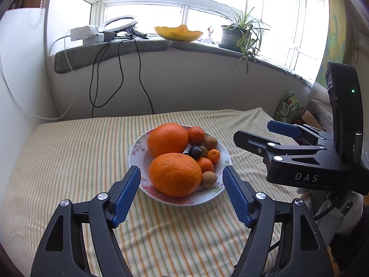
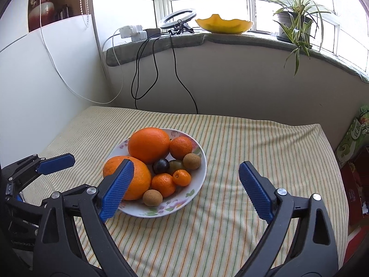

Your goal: Organize fruits

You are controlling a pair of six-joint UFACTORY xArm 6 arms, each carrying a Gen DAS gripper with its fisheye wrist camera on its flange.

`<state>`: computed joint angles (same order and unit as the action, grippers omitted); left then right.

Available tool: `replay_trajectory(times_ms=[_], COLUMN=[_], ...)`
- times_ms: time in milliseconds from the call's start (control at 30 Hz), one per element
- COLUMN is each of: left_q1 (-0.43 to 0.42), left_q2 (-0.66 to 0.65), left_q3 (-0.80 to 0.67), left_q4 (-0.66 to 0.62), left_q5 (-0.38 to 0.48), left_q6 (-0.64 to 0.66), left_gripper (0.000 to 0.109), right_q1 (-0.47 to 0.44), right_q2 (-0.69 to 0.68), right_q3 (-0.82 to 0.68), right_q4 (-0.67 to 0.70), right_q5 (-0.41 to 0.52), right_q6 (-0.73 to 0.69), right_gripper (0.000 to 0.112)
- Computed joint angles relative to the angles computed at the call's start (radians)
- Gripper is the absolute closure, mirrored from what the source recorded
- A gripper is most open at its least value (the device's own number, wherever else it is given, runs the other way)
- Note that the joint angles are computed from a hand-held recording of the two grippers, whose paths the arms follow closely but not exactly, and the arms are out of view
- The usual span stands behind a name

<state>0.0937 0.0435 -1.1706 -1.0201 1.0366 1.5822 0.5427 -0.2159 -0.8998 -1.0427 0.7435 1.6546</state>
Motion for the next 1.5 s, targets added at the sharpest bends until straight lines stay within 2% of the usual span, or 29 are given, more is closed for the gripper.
replay_trajectory(times_ms=[133,267,400,633,1500], left_q1=[0.015,0.028,0.042,0.046,0.046], left_q2=[-0.011,-0.014,-0.005,-0.01,-0.016], left_q3=[0.009,0.012,0.001,0.004,0.01], left_q4=[-0.015,-0.025,-0.021,-0.03,-0.042], left_q5=[-0.021,-0.04,-0.027,-0.031,-0.045], left_q6=[0.004,0.003,-0.015,-0.016,-0.004], left_gripper=[0.029,0.029,0.029,0.029,0.029], right_q1=[0.043,0.083,0.126,0.149,0.148], right_q2=[0.002,0.009,0.017,0.036,0.049], right_q3=[-0.021,-0.04,-0.063,-0.095,-0.1], right_q4=[-0.018,-0.033,-0.057,-0.058,-0.047], right_q5=[0.077,0.144,0.215,0.243,0.23], right_q6=[0.011,0.025,0.042,0.026,0.032], right_gripper=[0.018,0.009,0.009,0.009,0.009])
